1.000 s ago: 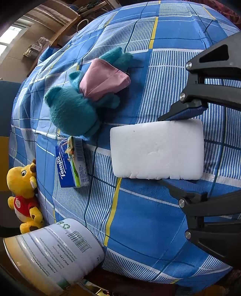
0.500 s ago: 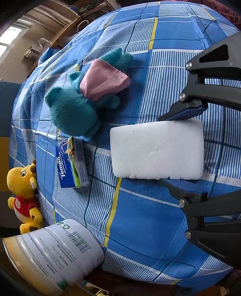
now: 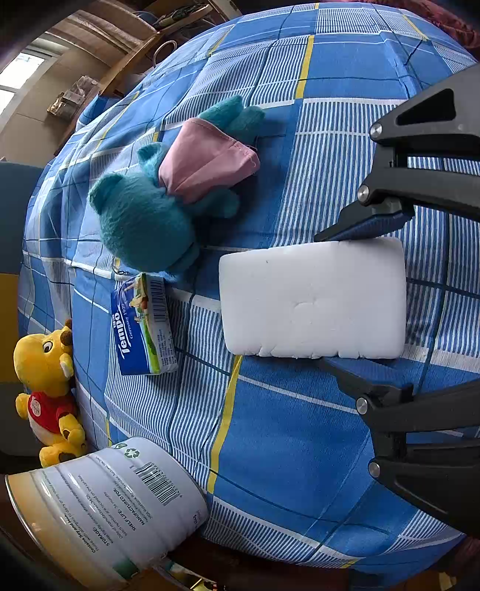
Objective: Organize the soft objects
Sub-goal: 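Carry the red fuzzy sock into the gold tray and open the left gripper, then carry the white foam block into the gold tray and open the right gripper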
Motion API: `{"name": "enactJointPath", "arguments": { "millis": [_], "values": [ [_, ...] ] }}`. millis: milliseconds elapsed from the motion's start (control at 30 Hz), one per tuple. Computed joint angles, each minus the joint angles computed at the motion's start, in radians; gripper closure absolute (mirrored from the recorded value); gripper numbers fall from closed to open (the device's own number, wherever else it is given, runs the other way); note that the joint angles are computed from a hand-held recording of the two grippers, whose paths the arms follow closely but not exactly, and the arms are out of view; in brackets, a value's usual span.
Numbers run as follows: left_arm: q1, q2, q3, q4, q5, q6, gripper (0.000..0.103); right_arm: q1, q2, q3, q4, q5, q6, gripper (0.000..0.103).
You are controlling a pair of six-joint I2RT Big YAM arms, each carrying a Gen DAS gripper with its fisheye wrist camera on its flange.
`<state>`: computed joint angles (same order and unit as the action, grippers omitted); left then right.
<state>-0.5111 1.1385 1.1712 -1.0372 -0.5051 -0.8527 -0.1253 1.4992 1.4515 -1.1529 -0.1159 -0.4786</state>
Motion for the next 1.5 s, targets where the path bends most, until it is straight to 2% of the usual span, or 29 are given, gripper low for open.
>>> {"name": "enactJointPath", "arguments": {
  "millis": [167,400,800,1033,1133,1300,1400,1500],
  "values": [
    [-0.099,0.003,0.022,-0.028,-0.070,-0.037,0.033,0.000,-0.001,-0.001,0.001,0.000,-0.002,0.046],
    [-0.162,0.021,0.040,-0.073,-0.090,-0.063,0.033,0.001,-0.002,-0.003,0.004,0.002,-0.003,0.046],
    [-0.209,0.027,0.040,-0.092,-0.123,-0.067,0.033,0.007,-0.012,-0.014,0.019,0.017,-0.011,0.046],
    [-0.211,0.020,0.026,-0.075,-0.104,-0.061,0.033,0.012,-0.015,-0.017,0.022,0.025,-0.004,0.047],
    [-0.211,0.015,0.020,-0.065,-0.098,-0.050,0.033,0.022,-0.016,0.003,-0.005,0.053,0.008,0.048],
    [-0.202,0.008,0.004,-0.043,-0.079,-0.041,0.033,0.039,-0.045,0.058,-0.047,0.025,-0.015,0.048],
    [-0.199,0.002,-0.006,-0.029,-0.069,-0.036,0.033,0.047,-0.038,0.131,-0.071,0.007,-0.009,0.048],
    [-0.195,-0.006,-0.014,-0.015,-0.061,-0.025,0.033,0.058,0.015,0.253,-0.097,0.007,0.051,0.048]
  ]
}}
